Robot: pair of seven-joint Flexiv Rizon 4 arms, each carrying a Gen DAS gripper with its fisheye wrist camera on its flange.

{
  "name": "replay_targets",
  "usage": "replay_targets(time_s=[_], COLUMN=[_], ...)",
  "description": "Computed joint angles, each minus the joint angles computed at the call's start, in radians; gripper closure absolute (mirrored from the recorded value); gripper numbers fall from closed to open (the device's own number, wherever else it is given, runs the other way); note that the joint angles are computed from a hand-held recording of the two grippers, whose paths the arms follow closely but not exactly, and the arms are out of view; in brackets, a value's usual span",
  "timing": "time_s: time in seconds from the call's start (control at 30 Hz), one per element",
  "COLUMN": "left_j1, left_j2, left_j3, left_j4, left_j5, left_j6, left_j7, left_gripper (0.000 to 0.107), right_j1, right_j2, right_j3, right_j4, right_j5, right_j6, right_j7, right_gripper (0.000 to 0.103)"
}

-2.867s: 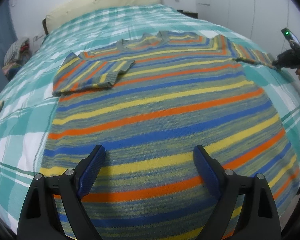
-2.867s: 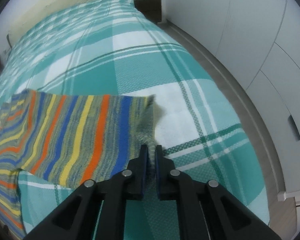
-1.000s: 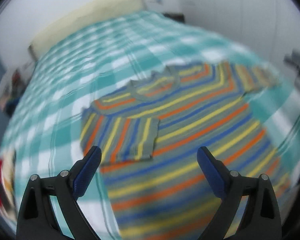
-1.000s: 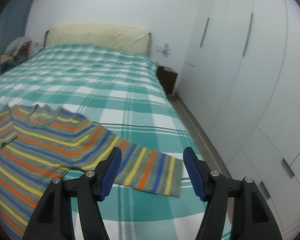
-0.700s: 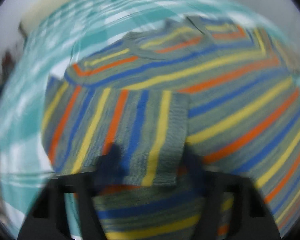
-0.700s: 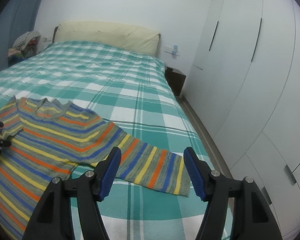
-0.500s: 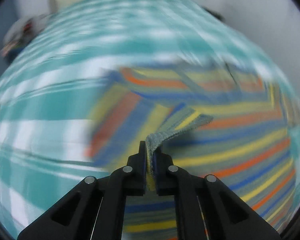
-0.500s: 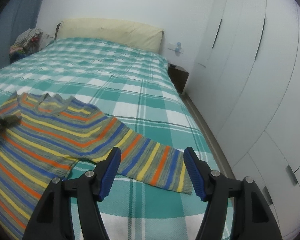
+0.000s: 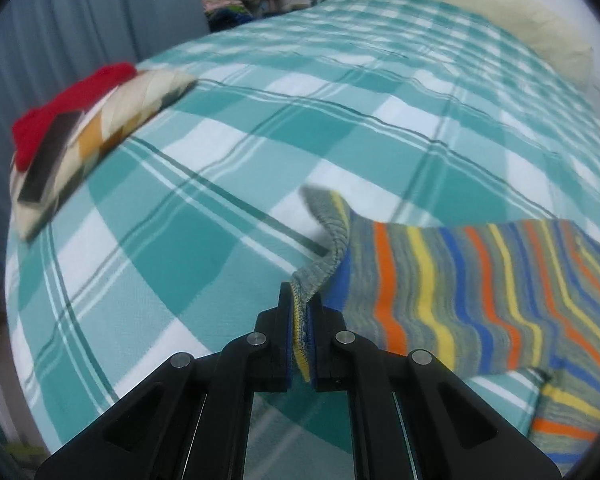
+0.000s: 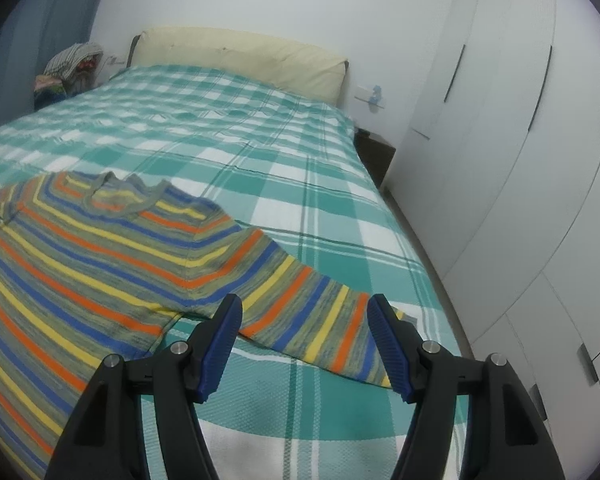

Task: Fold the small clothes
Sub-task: 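Grasp the other sleeve cuff with the left gripper and pull it outward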

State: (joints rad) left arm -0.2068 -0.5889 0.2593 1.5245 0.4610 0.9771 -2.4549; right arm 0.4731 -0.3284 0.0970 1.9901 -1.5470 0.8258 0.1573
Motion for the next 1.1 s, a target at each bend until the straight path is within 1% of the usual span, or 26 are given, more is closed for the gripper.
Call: replay_targets(time_s=[0.07, 0.17, 0.23, 0.5, 0.8, 0.87, 0.9, 0.93, 1.0, 1.1], left_j1=[-0.006, 0.035, 0.041, 0.033, 0.038, 0.03, 0.02, 0.011, -0.003, 0.004], left_j2=[-0.015, -0.021, -0.023, -0.037, -0.051, -0.048, -0.043, -0.036, -0.013, 0.041], left_j3=[0.009, -0.018, -0.022, -0.014, -0.014, -0.005, 0.008, 0.02, 0.041, 0.042], left_j4=[-0.022, -0.004, 0.003, 0.0, -0.007, -0.005, -0.001, 0.003, 0.019, 0.071], left_j5=[0.015, -0.039, -0.058, -0.064, -0.073, -0.064, -0.053, -0.043, -0.021, -0.003], left_j6=[-0.025, -0.021, -0.018, -0.029, -0.025, -0.025, -0.028, -0.04, -0.061, -0.049], left_j7=[0.003, 0.022, 0.025, 0.048, 0.08, 0.078, 0.065, 0.047, -0.004, -0.061], left_gripper=[0.103, 0.103, 0.103, 0.103, 0.102, 0.094, 0.081, 0.057, 0.034, 0.033], right_j1=[0.0, -0.001, -0.003, -0.016, -0.02, -0.028, -0.031, -0.034, -0.039, -0.058], right_j2=[-0.007, -0.008, -0.006, 0.001, 0.015, 0.018, 0.021, 0.024, 0.035, 0.054], right_j3=[0.0, -0.002, -0.003, -0.005, -0.002, -0.002, -0.002, -0.004, -0.004, -0.002], right_j4=[-0.002, -0.002, 0.001, 0.016, 0.033, 0.038, 0.041, 0.044, 0.055, 0.074], right_j5=[0.008, 0.023, 0.026, 0.054, 0.064, 0.074, 0.076, 0.073, 0.073, 0.085], right_j6=[0.003, 0.004, 0.004, 0.01, -0.017, -0.007, -0.003, -0.003, -0.016, -0.008], right_j7=[-0.008, -0.009, -0.007, 0.001, 0.014, 0.025, 0.033, 0.04, 0.058, 0.089], right_gripper=[0.038, 0.038, 0.038, 0.038, 0.038, 0.038, 0.038, 0.038, 0.038, 0.038])
